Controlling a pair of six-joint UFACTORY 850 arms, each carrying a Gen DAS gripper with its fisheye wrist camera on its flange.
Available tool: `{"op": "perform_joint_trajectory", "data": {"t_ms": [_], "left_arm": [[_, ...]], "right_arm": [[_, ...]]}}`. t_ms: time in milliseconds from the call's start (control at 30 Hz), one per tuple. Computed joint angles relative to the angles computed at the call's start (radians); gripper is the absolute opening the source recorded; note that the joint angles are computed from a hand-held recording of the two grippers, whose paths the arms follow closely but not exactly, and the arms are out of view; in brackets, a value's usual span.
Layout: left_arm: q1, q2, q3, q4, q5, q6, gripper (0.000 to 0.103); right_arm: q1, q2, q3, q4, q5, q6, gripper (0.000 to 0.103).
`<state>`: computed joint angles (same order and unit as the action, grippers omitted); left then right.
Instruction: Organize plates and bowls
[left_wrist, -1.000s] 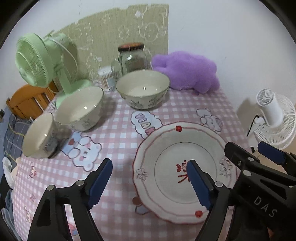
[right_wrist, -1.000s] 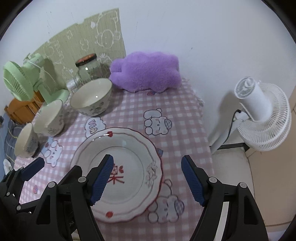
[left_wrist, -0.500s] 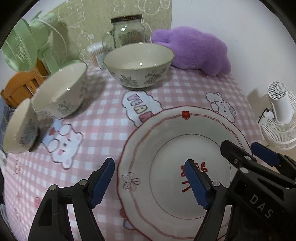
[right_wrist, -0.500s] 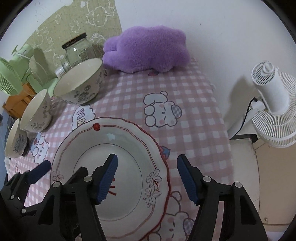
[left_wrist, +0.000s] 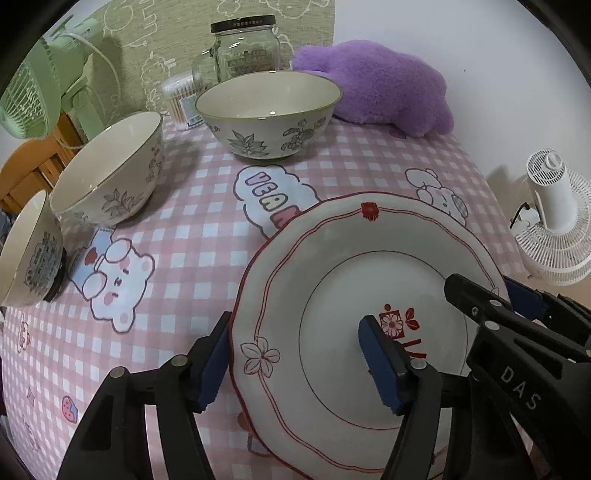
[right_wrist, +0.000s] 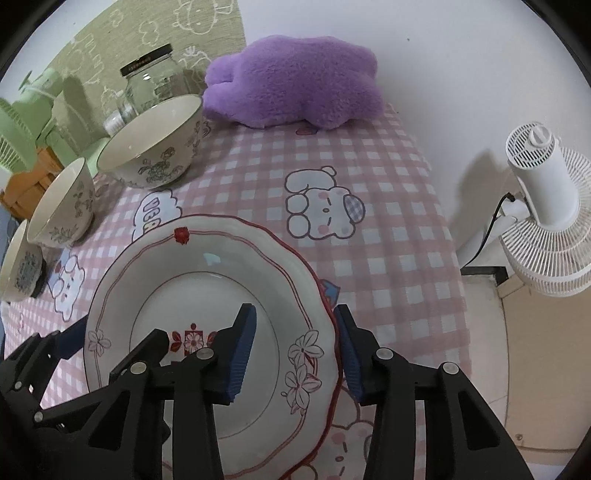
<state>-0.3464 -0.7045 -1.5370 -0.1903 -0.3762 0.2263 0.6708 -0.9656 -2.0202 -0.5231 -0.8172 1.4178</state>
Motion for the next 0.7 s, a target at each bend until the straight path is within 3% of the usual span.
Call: {"op": "perform_joint_trajectory", "data": {"t_ms": [200,400,700], "left_arm": [[0.003,0.023,0.038,-0.034,-0.008,0.058,0.066],[0.029,0.007,0.020,-0.195,-0.054,0.135,0.059],[0.008,0.024,0.044,-0.084,0.007,0.046,0.060]], "right_arm": [[0.011,0.047,0.071,0.025,0.035,-0.003,0.046],[0.009,0.032,0.062,0.056,0.029,-0.055,0.046],[0.011,0.020,0.044,0.060,0.012,-0.049,0.047]]}}
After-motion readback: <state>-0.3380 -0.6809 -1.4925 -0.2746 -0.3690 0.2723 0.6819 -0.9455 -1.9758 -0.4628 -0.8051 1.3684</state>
